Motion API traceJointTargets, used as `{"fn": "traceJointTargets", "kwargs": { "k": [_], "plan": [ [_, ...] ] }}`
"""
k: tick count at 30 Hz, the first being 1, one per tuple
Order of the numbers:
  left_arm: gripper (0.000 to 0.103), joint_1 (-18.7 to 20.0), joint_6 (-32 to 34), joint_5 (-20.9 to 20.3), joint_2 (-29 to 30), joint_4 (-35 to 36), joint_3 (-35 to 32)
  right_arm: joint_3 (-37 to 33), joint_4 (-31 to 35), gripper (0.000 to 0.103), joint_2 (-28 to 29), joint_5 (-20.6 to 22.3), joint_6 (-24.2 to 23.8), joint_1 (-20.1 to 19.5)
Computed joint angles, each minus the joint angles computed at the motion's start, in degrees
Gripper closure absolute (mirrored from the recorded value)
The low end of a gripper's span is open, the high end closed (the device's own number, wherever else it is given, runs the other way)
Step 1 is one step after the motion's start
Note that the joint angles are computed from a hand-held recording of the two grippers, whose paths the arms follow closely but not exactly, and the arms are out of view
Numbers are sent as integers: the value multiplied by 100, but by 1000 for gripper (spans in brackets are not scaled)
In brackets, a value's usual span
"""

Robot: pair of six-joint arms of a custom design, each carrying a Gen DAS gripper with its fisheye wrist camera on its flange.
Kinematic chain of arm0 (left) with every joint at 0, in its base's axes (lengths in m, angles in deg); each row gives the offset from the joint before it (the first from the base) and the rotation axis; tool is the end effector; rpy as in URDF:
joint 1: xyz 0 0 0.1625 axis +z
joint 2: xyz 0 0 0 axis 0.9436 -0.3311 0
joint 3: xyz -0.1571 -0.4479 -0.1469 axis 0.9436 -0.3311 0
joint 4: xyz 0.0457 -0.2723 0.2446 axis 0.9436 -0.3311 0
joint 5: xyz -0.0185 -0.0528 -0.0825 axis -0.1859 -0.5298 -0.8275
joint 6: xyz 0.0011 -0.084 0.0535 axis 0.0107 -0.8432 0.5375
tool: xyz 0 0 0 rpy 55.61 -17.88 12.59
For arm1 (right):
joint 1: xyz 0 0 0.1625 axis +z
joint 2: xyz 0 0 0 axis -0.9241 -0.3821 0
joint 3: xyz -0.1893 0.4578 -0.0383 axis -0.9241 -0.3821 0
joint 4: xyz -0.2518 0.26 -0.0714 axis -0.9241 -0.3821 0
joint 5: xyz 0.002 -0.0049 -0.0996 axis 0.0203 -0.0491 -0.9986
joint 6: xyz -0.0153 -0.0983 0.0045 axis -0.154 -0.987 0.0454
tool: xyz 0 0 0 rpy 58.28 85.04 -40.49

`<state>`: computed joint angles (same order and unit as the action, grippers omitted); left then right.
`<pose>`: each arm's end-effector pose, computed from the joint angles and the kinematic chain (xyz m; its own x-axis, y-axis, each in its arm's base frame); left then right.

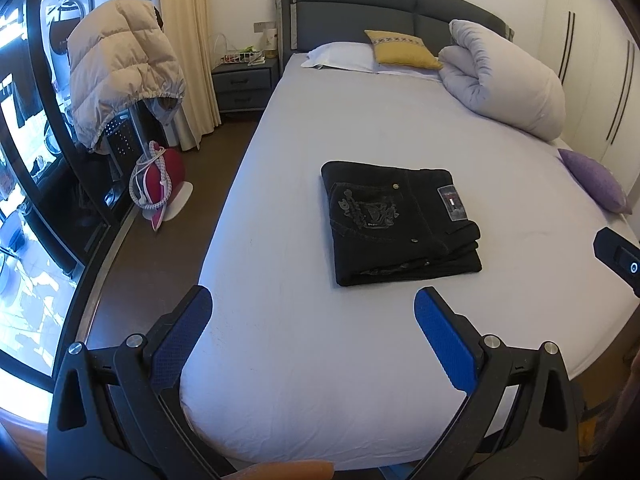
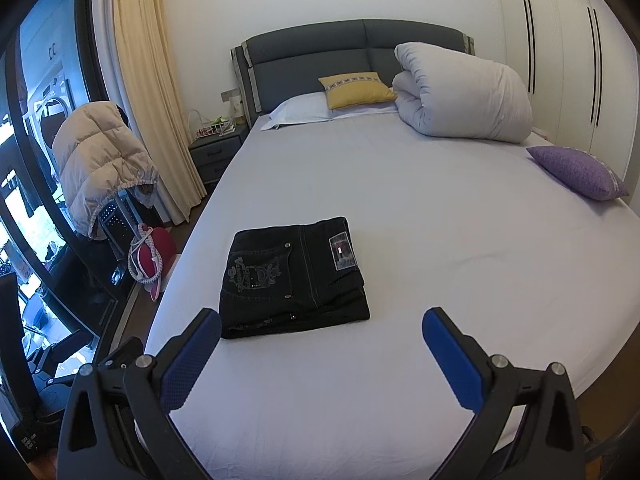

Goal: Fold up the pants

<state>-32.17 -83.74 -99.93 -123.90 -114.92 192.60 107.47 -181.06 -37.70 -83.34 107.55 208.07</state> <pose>-0.0680 -0.3381 0.4410 -0.7042 -0.2005 -0.6811 0.3552 0.7312 -0.5824 0.4816 -0.3255 0.0678 -0.7988 -0.0901 0.5948 -0.4874 0.6763 -0.5522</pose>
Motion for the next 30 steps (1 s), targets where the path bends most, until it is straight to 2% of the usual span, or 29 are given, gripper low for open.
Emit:
{"fn": "traceJointTargets", "kwargs": {
  "k": [7, 30],
  "plan": [
    [0, 101, 116, 0, 52, -241, 72, -33, 87, 0, 12, 47, 33, -20],
    [0, 164, 142, 8, 75, -377, 139, -47, 236, 0, 33, 156, 109, -34]
  ]
}}
